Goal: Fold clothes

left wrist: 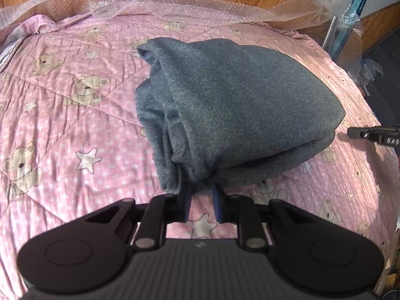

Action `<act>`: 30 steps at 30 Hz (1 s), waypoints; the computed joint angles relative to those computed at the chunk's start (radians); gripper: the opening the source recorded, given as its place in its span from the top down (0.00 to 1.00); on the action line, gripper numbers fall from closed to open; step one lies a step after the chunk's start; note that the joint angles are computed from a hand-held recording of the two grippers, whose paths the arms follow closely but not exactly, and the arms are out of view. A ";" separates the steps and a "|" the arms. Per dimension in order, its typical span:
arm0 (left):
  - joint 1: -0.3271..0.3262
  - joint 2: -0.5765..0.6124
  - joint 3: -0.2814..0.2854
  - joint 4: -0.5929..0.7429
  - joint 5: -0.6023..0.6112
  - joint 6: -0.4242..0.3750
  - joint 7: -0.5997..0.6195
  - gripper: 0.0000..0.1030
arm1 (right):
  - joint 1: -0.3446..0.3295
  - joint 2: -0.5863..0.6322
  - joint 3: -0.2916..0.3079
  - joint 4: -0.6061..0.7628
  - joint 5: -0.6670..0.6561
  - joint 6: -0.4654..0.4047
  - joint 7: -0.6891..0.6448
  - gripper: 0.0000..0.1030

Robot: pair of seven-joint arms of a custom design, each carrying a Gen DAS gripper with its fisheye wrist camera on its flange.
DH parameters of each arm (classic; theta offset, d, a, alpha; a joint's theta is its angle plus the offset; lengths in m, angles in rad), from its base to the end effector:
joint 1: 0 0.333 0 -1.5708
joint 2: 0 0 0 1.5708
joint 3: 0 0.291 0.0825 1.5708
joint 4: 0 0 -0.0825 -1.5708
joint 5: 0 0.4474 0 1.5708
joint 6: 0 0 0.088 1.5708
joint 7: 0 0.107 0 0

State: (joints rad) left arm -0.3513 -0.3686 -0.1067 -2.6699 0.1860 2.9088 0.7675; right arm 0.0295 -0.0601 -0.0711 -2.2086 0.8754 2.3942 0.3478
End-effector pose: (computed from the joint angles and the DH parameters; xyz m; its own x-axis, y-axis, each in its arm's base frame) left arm 0.4385 -0.2258 0.3573 0.0894 -0.9576 0.2738 -0.8323 -0.2228 -0.5075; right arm 0.5975 -0.0187 0.3732 0.6021 -0.7726 -0.2014 -0.6922 -0.3794 -0.6140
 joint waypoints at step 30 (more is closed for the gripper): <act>0.309 0.390 -0.150 0.520 0.608 0.006 -0.481 0.69 | 0.116 0.268 0.110 0.360 0.075 0.151 -0.007 0.62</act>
State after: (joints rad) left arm -0.0422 0.0211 -0.2572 -2.1495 0.7936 2.9149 0.2864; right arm 0.1453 0.2082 0.0389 -1.8486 0.9508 2.5451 0.3407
